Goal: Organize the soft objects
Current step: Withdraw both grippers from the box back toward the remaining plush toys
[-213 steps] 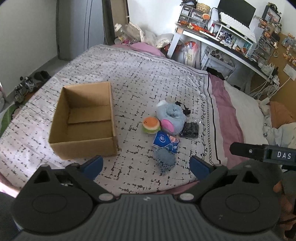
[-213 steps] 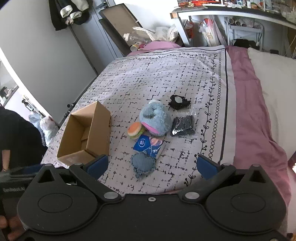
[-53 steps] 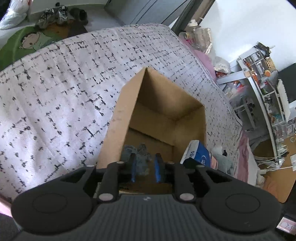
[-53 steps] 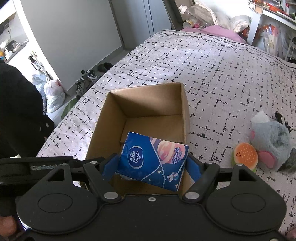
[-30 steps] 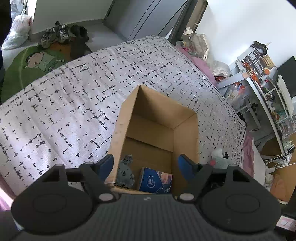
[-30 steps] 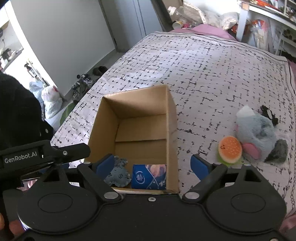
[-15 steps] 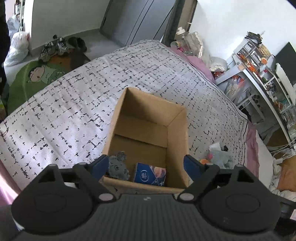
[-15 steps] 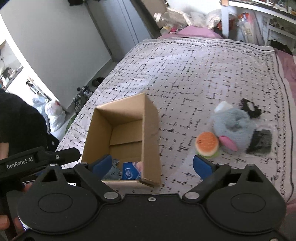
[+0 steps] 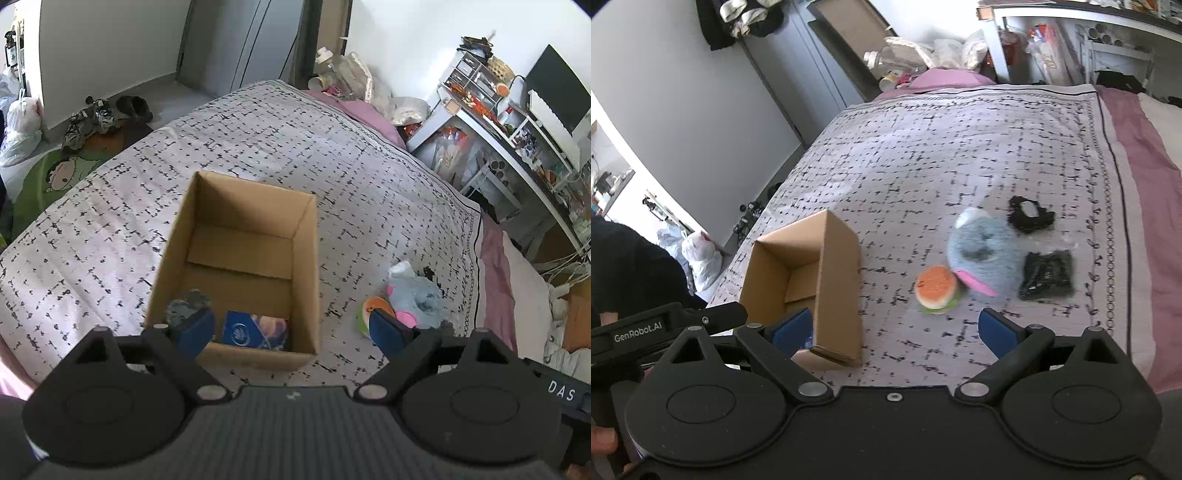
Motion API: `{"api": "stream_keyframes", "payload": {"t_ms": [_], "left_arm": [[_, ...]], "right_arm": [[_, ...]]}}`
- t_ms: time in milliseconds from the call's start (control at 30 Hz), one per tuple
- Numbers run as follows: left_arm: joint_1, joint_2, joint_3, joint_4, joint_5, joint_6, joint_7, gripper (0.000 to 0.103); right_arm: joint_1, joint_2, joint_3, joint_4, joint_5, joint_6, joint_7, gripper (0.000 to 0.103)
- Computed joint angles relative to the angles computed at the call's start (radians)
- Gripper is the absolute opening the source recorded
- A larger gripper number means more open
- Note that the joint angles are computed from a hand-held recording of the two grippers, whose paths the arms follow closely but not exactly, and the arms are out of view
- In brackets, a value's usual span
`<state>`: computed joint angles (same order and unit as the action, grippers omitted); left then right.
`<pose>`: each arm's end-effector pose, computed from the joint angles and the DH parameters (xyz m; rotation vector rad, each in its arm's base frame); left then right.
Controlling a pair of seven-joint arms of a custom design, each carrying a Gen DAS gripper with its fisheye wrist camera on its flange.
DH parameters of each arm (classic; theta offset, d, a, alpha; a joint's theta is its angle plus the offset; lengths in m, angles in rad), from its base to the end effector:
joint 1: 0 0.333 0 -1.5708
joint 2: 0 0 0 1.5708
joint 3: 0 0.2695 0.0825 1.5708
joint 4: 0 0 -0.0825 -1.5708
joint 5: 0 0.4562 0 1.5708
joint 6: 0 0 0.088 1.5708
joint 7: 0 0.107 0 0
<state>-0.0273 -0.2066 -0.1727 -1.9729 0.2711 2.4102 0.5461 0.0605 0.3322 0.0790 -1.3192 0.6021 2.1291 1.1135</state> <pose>0.6110 -0.1285 0.5715 -2.3884 1.1490 -0.7967 0.7455 0.1207 0.5608 -1.9775 1.3314 -0.0286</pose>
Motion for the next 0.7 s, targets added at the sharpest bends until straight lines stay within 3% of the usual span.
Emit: {"api": "stream_keyframes", "payload": {"t_ms": [700], "left_arm": [[-0.103,0.214,-0.02,0.268,0.153,-0.132,-0.117,0.092]], "right_arm": [[-0.122,0.136,0.009,0.156,0.096,-0.061,-0.044,0.096]]}}
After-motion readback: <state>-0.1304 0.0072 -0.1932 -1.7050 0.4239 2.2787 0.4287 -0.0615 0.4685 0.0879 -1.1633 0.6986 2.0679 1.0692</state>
